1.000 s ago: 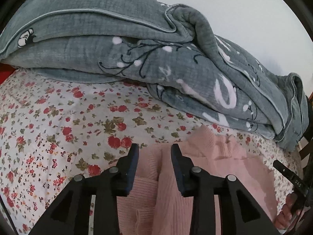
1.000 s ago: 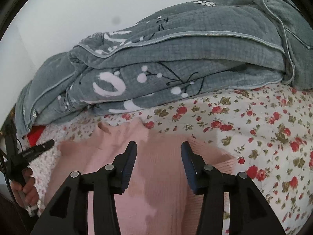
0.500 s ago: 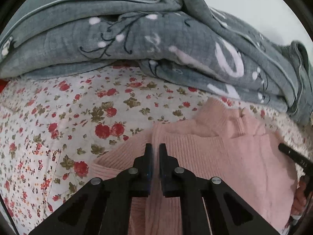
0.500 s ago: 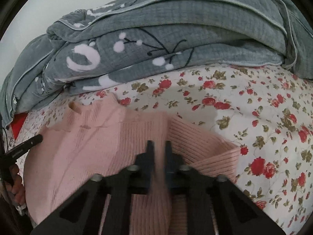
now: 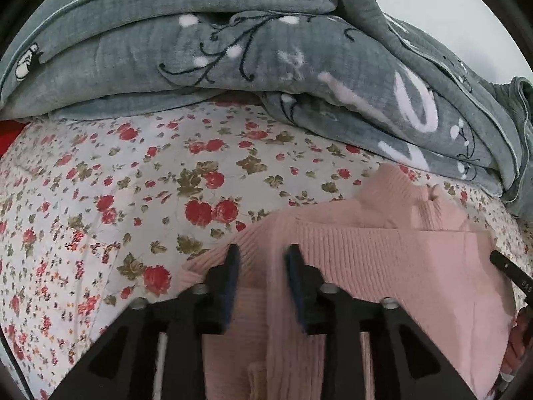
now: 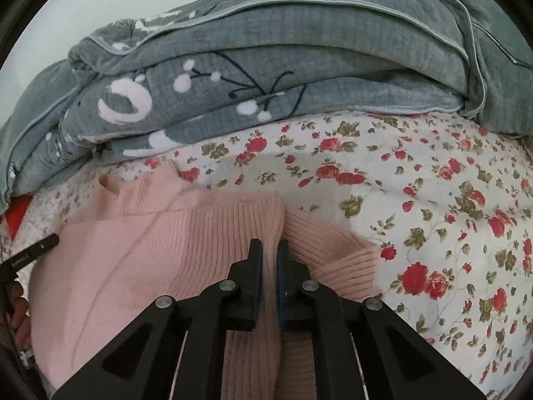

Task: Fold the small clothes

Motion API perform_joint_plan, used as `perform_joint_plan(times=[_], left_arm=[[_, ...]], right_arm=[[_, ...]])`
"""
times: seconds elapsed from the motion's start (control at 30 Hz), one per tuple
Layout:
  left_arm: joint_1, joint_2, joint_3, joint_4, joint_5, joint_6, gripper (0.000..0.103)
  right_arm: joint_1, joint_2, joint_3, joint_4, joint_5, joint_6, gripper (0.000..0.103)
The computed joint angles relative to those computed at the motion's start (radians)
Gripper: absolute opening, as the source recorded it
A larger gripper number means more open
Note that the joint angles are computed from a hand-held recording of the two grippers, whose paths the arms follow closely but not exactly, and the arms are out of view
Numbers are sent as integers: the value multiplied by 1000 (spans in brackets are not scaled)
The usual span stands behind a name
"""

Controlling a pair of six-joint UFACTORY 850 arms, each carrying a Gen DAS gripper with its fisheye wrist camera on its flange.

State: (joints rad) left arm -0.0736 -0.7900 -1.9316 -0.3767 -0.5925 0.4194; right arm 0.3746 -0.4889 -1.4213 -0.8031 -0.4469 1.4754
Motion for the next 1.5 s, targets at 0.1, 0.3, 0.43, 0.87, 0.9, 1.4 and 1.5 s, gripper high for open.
perform_joint_plan(times=[0.1, 0.3, 0.43, 0.87, 0.9, 1.4, 1.5], left_arm=[[11, 32, 33, -33, 10, 37, 47], [38, 133, 161, -108, 47, 131, 64], [67, 197, 260, -213, 37, 235, 69], [71, 178, 300, -278, -11, 274, 72], [72, 171, 293, -292, -16, 278, 73], [79, 151, 259, -445, -76, 409, 20], [92, 192, 298, -474, -89, 432, 20]], right_arm=[[1, 36, 18, -9, -5, 8, 26], [39, 153, 111, -154, -34, 138, 64], [57, 204, 175, -101, -11, 114, 79], [72, 192, 247, 21, 53, 88, 79], [68, 192, 248, 21, 61, 91, 79], [36, 148, 206, 49, 155, -5, 21], [48, 184, 229, 25, 158, 39, 20]])
